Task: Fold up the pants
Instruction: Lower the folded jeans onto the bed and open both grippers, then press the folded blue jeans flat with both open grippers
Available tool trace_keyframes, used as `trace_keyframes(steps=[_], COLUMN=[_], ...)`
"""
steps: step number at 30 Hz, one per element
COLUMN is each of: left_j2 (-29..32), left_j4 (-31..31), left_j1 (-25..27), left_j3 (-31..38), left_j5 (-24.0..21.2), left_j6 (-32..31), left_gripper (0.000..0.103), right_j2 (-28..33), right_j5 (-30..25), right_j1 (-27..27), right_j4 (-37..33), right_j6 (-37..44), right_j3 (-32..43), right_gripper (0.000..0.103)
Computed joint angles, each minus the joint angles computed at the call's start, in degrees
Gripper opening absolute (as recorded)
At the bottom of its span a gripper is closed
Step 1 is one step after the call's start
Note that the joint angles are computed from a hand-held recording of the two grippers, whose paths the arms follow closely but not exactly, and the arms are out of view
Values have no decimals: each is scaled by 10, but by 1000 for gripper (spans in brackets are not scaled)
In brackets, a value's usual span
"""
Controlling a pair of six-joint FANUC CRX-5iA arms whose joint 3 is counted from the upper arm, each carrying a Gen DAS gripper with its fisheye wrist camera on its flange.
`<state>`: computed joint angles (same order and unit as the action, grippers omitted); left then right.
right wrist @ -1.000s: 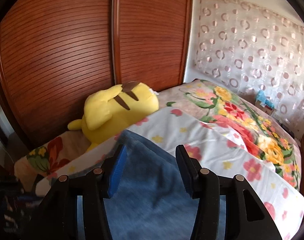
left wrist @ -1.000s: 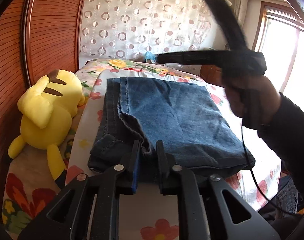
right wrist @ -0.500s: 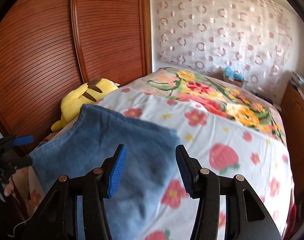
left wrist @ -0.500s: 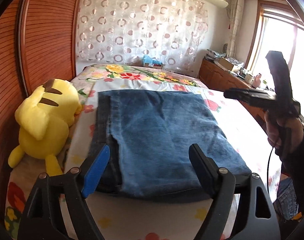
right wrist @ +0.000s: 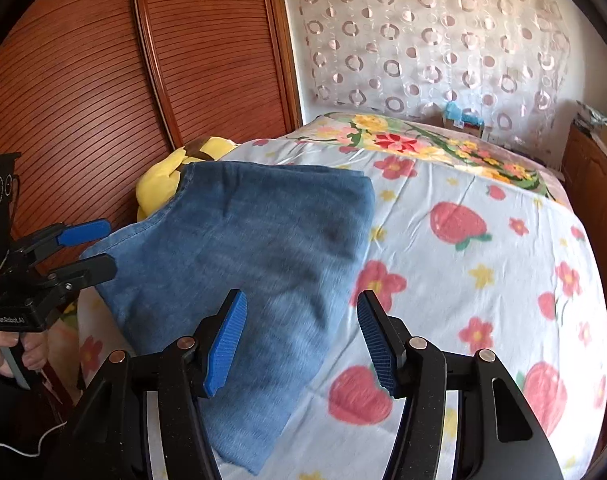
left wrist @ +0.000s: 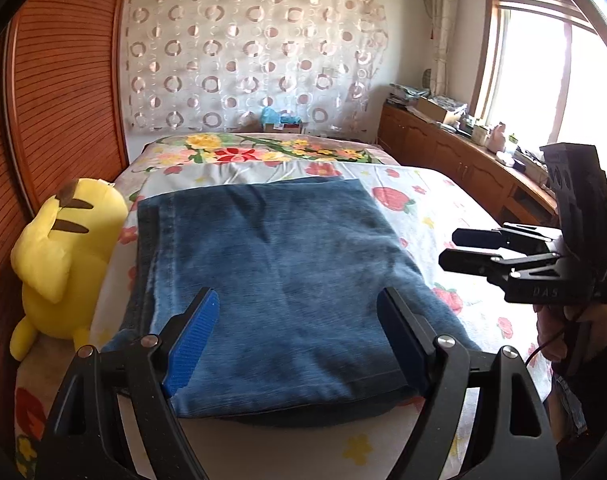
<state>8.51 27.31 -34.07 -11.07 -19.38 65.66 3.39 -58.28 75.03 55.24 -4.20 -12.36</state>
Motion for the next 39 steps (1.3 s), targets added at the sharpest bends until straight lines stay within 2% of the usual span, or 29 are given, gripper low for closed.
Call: trace_keyframes(steps=[6,15,20,29,39], left_j2=[7,19,20,21,11], left_j4=[-25,-70,-90,-75,-47], left_j1=[-8,-5,-2,8,10], left_j3=[14,26,27,2,-22], left_j5=[-4,-39,-51,-46,-35], left_j6=[12,55,72,57,31], left_gripper=[82,82,82,82,82], right_j2=[-11,1,7,17,25], right_j5=[-8,27,28,20,37], right_j1=[13,4,1,-3,-13], right_j4=[-3,-39,-51,-69,-85], right_j6=[-17,-11,-7,-4,-16], right_j3=[-10,-7,2,11,14], right_gripper=[60,60,60,60,60])
